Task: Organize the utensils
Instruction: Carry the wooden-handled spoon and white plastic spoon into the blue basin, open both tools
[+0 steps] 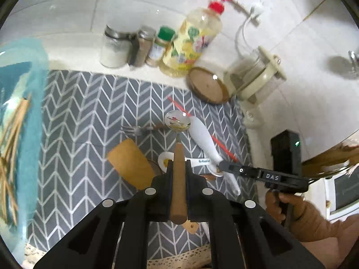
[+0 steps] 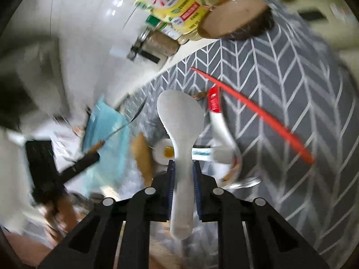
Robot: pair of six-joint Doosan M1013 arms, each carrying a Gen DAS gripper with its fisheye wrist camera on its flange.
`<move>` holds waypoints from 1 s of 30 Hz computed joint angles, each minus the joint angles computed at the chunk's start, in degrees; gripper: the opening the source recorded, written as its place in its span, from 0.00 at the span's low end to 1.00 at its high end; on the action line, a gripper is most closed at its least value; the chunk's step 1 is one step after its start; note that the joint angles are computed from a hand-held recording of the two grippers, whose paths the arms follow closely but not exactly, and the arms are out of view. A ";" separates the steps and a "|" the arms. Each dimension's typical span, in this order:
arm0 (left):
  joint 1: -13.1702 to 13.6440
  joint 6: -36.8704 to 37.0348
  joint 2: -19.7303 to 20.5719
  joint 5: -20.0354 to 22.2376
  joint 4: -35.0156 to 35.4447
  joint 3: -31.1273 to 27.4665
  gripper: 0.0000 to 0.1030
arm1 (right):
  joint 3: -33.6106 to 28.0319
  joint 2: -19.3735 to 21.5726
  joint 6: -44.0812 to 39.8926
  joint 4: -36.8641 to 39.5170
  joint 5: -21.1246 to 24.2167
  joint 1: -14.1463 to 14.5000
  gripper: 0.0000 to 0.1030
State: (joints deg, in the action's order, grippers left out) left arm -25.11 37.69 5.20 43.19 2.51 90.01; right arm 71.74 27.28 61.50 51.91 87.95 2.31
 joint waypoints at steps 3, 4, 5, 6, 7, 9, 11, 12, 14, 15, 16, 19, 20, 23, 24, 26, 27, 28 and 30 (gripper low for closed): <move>0.17 -3.70 -2.38 -0.56 3.58 1.53 0.09 | 1.51 -0.78 3.91 2.98 -0.43 0.08 0.16; 0.11 -4.88 -2.98 -0.48 4.88 1.84 0.09 | 1.78 -1.24 4.10 3.25 -0.99 0.39 0.16; 0.12 -6.38 -3.80 -0.32 6.61 2.23 0.09 | 1.92 -1.84 3.95 3.52 -1.62 0.82 0.16; 0.18 -7.29 -4.43 -0.18 7.75 2.45 0.09 | 1.71 -2.23 4.07 3.90 -1.82 1.30 0.16; 0.26 -9.11 -5.57 0.08 10.06 2.90 0.09 | 1.42 -2.53 4.12 4.23 -2.15 1.90 0.16; 0.36 -11.90 -7.39 1.06 13.79 3.55 0.09 | 0.51 -3.40 3.80 5.36 -3.09 3.64 0.16; 0.68 -15.07 -9.77 3.43 18.21 4.51 0.09 | -0.68 -3.89 4.20 6.31 -3.55 5.84 0.16; 1.02 -15.82 -10.58 4.29 19.17 4.92 0.09 | -1.33 -3.90 4.21 6.94 -3.47 6.87 0.16; 2.01 -17.29 -12.54 7.20 21.14 6.28 0.09 | -2.37 -4.07 4.66 7.28 -4.17 10.31 0.16; 2.52 -17.57 -13.14 8.89 21.52 6.75 0.09 | -2.60 -4.01 4.71 7.57 -4.03 11.25 0.16; 3.34 -17.47 -13.89 10.65 21.64 7.62 0.09 | -2.91 -3.95 5.19 7.22 -4.20 12.77 0.16; 5.51 -16.55 -15.11 13.28 21.22 10.01 0.09 | -3.95 -3.47 7.99 3.34 -6.23 17.91 0.16; 6.65 -15.34 -15.47 13.57 19.85 11.04 0.09 | -4.25 -3.24 8.79 2.05 -6.86 18.99 0.16; 9.24 -13.09 -16.24 13.96 16.41 13.34 0.09 | -5.54 -2.21 12.38 -5.59 -9.45 23.21 0.16; 9.84 -12.83 -16.50 13.78 15.67 14.05 0.09 | -5.95 -1.87 13.35 -8.36 -10.05 24.42 0.16; 10.88 -11.58 -16.88 13.26 14.20 15.10 0.09 | -5.72 -2.15 14.76 -15.36 -13.38 26.99 0.16; 11.15 -11.12 -16.88 13.15 13.86 15.29 0.09 | -5.28 -2.77 14.38 -18.42 -16.04 27.98 0.16; 11.37 -10.80 -16.83 13.11 13.37 15.46 0.09 | -5.41 -2.84 14.19 -19.88 -16.87 28.57 0.16; 11.45 -9.41 -16.68 12.60 12.39 15.75 0.09 | -6.34 -2.44 15.39 -22.05 -16.44 29.41 0.16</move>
State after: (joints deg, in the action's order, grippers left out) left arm -13.66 28.28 -11.47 55.79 14.90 105.76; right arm 65.39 24.84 76.89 29.86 71.51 31.72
